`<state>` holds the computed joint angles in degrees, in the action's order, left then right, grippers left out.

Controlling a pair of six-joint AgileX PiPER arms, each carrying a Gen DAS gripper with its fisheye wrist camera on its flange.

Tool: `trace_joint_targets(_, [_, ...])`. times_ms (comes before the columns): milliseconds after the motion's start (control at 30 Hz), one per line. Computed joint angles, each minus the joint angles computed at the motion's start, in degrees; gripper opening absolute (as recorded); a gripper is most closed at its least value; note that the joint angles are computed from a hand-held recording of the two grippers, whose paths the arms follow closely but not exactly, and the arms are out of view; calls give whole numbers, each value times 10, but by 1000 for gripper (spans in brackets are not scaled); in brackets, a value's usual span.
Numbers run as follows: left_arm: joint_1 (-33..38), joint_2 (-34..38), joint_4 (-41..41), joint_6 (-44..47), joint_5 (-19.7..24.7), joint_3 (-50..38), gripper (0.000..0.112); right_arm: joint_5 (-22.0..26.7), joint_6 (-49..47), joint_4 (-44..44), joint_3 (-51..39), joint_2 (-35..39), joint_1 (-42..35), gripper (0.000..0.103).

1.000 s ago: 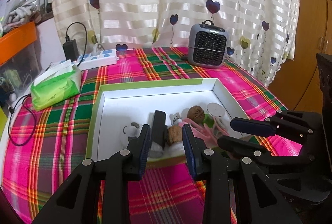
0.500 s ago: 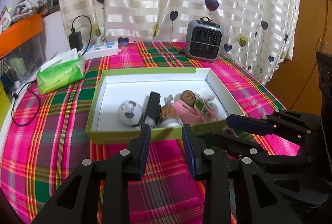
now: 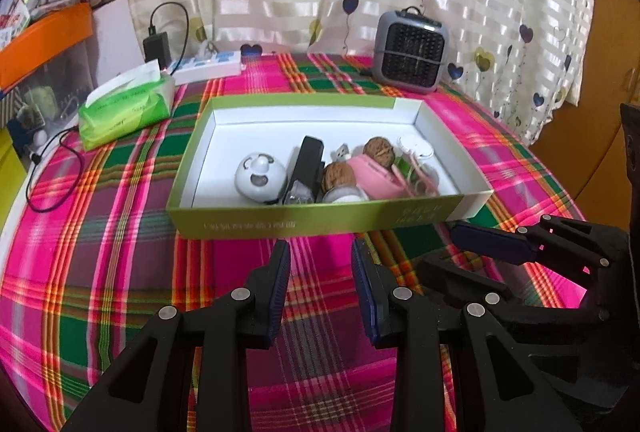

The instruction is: Organize objects

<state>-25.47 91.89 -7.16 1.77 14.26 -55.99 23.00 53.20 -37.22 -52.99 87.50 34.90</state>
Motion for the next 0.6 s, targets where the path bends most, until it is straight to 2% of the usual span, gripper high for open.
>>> trace_joint_targets(333, [-13, 37, 103, -108, 32, -23, 30, 17, -61, 71, -25, 36, -17, 36])
trace_joint_targets(600, [-24, 39, 170, -170, 39, -27, 30, 25, -45, 57, -29, 40, -14, 36])
